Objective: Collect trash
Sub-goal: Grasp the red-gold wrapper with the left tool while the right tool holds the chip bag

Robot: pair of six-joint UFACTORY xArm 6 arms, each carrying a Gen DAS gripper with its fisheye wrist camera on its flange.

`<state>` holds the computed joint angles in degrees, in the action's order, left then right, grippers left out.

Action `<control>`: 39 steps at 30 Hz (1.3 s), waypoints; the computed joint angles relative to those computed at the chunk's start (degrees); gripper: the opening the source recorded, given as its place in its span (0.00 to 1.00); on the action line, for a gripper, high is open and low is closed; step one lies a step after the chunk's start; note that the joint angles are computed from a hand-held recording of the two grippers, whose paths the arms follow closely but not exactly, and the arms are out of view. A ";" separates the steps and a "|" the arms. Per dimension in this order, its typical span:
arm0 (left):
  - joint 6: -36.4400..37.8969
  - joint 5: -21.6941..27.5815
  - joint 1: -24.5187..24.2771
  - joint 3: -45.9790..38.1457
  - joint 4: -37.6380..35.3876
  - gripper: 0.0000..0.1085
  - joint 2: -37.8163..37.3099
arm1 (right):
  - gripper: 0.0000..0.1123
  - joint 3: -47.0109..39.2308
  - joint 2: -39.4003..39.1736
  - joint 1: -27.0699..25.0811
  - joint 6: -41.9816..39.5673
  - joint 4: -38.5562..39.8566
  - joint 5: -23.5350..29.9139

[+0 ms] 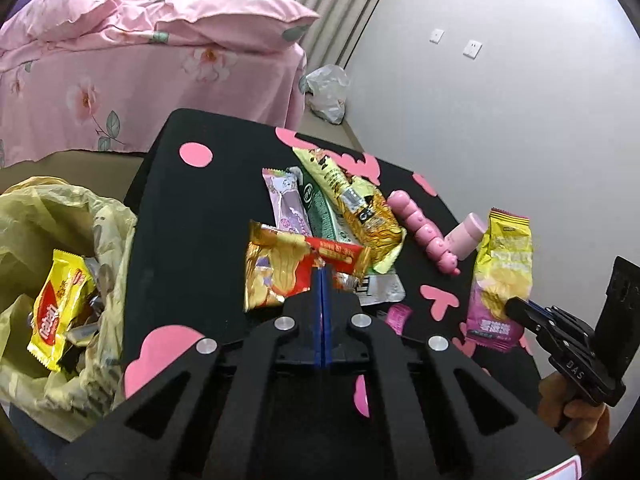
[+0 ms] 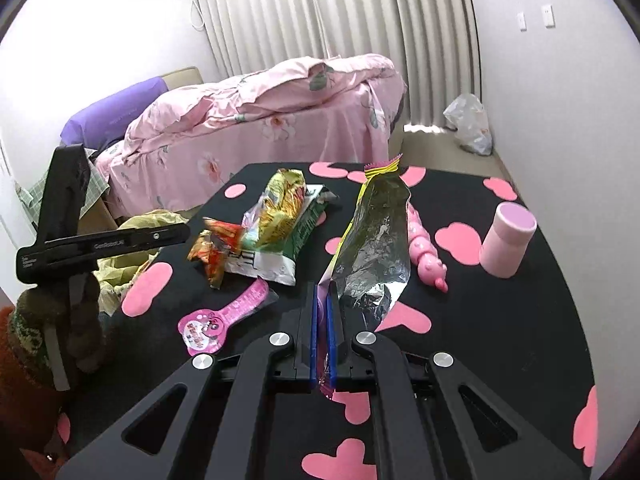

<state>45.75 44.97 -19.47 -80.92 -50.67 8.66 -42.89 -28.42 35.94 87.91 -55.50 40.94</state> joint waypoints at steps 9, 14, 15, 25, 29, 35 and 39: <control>2.65 -2.36 0.27 0.95 -0.35 0.52 -0.30 | 0.04 -0.52 0.09 1.01 -0.19 -0.63 0.12; -5.07 2.88 1.06 -8.95 3.79 0.52 8.80 | 0.04 0.30 0.11 0.63 -0.80 -0.27 -1.11; -5.57 5.76 1.39 -11.78 3.35 0.52 10.73 | 0.04 0.58 0.14 0.28 -0.79 -0.08 -1.71; -4.03 6.29 -0.70 -10.06 7.80 0.31 9.36 | 0.04 1.73 -0.39 -0.52 -0.25 -0.40 -2.45; -1.64 0.98 -0.70 -2.01 5.23 0.26 2.28 | 0.04 0.92 0.24 -0.51 -0.56 -0.84 -3.12; -2.01 -4.18 -0.20 3.70 6.42 0.11 -4.11 | 0.04 -2.23 1.94 1.19 -2.14 -1.94 -1.08; -1.17 -2.78 0.94 3.82 4.06 0.09 -4.85 | 0.04 -4.03 2.82 2.52 -3.05 -2.55 0.77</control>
